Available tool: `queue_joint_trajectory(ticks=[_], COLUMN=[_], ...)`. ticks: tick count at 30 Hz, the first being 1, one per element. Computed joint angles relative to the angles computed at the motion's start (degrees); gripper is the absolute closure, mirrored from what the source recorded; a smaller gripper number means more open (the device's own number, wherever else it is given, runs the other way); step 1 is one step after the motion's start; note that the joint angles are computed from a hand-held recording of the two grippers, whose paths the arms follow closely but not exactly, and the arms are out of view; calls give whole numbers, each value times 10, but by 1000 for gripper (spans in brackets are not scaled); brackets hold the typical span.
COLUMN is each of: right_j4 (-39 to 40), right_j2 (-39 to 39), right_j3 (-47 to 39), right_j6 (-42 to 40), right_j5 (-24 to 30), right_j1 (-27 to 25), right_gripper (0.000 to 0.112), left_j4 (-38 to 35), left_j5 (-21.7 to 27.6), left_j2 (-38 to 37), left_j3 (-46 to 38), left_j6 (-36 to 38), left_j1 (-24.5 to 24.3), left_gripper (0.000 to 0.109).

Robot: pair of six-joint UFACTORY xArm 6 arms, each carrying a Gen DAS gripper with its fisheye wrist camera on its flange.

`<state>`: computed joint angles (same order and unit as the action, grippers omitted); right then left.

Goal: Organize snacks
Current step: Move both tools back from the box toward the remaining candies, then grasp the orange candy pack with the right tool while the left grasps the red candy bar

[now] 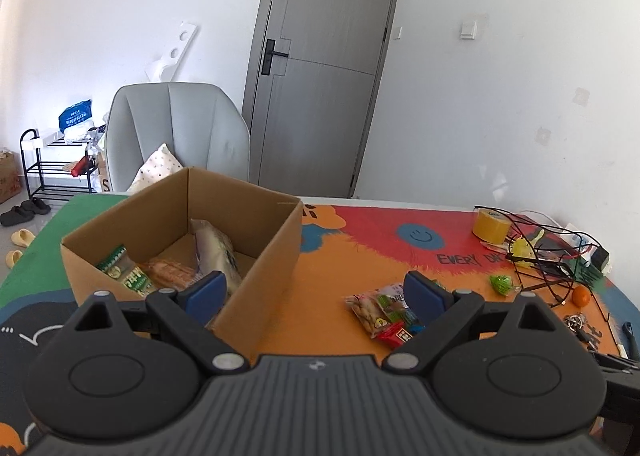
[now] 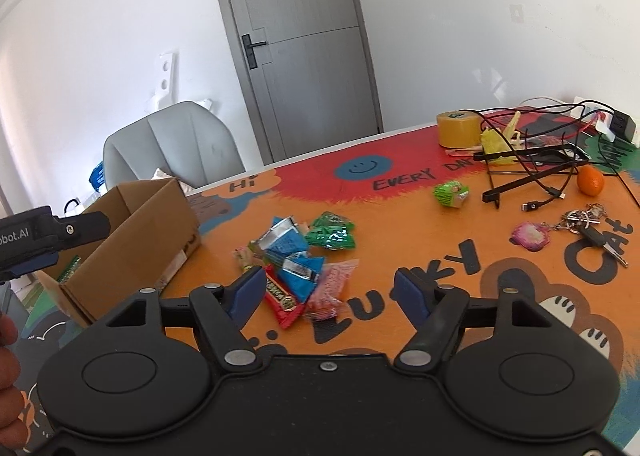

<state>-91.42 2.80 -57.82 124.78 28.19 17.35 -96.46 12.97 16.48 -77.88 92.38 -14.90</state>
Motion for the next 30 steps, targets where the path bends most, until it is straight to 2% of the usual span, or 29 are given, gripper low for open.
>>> queue_joint_trajectory(ticks=[3,7,13,23,30], right_j4=[1,1,-8,-25,-32], right_j2=[0,9,30,71,106], right_j3=[4,0,-13,-44,-74], right_j6=[7,8,24,42,55], right_j5=[-1,-4,-24,-56,-90], right_j1=[-4,-8,-20,-40,-56], right_gripper=[42,42,47,57,58], left_j4=[-1,-22,20,162,209], left_j5=[-11,-22,-18,-6,-6], left_j2=[3,11,30,82,108], left_j3=[0,-3,-7,-41,-59], left_j6=[2,42,4,-170,-233], left_j1=[-10,-26,-36,-46,-49], left_gripper=[14,16,21,43,49])
